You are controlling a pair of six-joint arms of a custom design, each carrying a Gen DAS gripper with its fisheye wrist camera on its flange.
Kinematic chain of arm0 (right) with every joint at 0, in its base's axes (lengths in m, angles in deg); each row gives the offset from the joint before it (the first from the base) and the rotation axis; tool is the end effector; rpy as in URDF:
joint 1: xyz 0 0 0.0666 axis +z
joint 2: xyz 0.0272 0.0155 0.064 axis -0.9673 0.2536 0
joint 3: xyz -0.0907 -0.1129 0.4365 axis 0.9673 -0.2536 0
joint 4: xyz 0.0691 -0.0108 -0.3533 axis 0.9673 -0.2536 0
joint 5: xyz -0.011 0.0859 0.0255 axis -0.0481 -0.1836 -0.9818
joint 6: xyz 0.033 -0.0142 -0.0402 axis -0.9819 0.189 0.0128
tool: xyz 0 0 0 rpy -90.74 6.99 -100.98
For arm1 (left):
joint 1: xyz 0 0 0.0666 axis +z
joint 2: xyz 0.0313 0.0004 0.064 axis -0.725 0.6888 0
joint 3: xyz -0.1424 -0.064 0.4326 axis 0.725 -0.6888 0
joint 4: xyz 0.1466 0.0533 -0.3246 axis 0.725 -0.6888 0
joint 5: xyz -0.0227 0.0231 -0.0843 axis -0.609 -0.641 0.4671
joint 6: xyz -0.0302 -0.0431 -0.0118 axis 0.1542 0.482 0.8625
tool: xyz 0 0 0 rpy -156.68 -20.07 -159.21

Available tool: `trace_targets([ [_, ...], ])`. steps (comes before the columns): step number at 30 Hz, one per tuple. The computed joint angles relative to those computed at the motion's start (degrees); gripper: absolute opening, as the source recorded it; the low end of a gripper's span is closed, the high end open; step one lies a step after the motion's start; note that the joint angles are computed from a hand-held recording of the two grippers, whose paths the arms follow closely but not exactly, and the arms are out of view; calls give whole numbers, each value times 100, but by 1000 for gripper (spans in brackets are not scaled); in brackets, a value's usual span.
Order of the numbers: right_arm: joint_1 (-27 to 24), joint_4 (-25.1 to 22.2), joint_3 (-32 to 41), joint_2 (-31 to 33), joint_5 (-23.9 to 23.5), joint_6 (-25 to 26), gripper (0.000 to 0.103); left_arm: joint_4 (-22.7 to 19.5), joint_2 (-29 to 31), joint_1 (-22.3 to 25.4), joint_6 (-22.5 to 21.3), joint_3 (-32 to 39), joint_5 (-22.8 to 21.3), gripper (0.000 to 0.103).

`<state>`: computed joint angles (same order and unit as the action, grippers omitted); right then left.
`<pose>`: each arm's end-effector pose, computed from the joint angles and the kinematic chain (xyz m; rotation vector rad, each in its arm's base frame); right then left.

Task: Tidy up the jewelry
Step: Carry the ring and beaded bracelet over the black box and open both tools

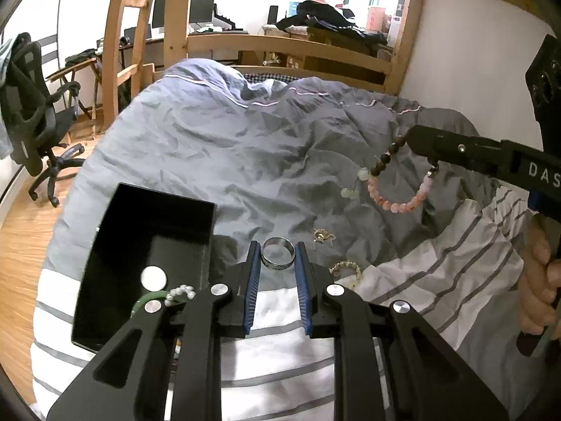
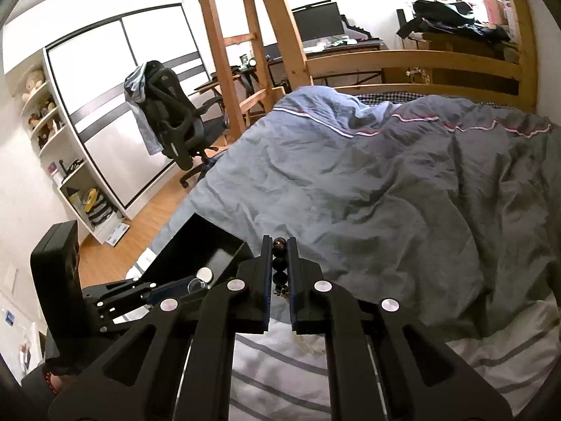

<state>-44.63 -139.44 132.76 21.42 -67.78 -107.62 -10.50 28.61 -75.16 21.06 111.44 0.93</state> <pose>0.4087 0.2289 0.6523 0.2645 2.2098 0.2772 0.4499 -0.2563 0.6000 0.7765 2.2618 -0.4913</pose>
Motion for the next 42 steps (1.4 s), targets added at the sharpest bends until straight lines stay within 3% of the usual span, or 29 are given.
trace_targets([
  [17,378,-192,1105,820,-152,273,9,-130,-105,517,108,177,173,19],
  [32,555,-315,2106,1682,-543,481,9,-475,73,950,110,386,-246,19],
  [42,470,-116,1988,1862,-842,440,9,-842,290,1065,241,548,-568,19],
])
